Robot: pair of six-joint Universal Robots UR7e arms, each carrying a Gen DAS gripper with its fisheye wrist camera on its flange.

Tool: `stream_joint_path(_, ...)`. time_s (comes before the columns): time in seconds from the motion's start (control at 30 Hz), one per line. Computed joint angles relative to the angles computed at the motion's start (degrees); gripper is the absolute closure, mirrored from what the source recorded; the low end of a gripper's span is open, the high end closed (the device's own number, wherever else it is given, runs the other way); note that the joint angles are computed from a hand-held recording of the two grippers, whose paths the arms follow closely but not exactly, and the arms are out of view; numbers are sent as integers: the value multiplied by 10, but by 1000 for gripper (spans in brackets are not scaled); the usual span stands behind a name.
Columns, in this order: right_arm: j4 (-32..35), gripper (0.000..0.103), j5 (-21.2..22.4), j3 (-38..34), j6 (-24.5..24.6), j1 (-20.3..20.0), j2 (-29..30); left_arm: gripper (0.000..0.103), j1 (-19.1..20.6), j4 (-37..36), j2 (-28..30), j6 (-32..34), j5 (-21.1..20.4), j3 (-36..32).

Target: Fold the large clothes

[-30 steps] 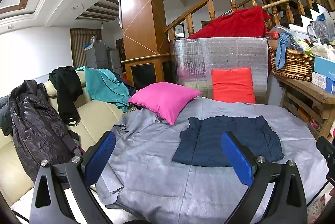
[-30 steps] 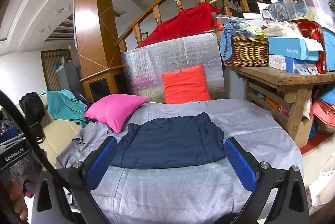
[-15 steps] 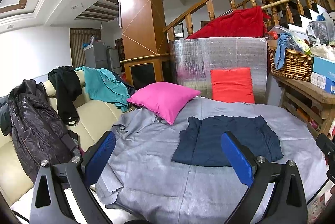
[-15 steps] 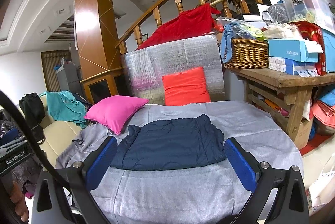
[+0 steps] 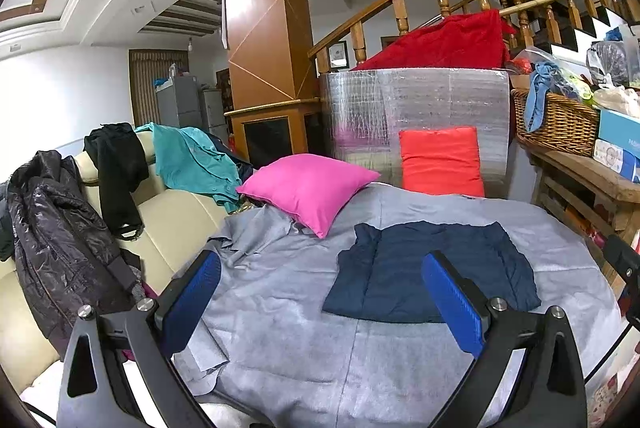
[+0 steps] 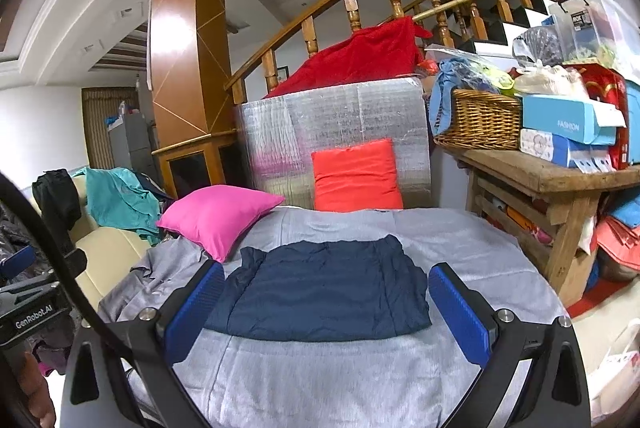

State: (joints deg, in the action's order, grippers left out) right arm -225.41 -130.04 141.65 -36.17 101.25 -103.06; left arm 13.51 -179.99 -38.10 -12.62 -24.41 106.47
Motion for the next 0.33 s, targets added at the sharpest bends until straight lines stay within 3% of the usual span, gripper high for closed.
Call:
stream_joint_path(0.17, 35, 0, 23, -23, 6, -28, -5, 2, 20, -1, 10, 17, -33, -25)
stream_joint_path(0.27, 73, 0, 51, -44, 14, -72, -20, 2, 46, -14, 21, 54, -78, -53)
stream_joint_path(0.33, 86, 0, 64, -62, 16, -113, -24, 2, 74, 20, 35, 47, -85, -91)
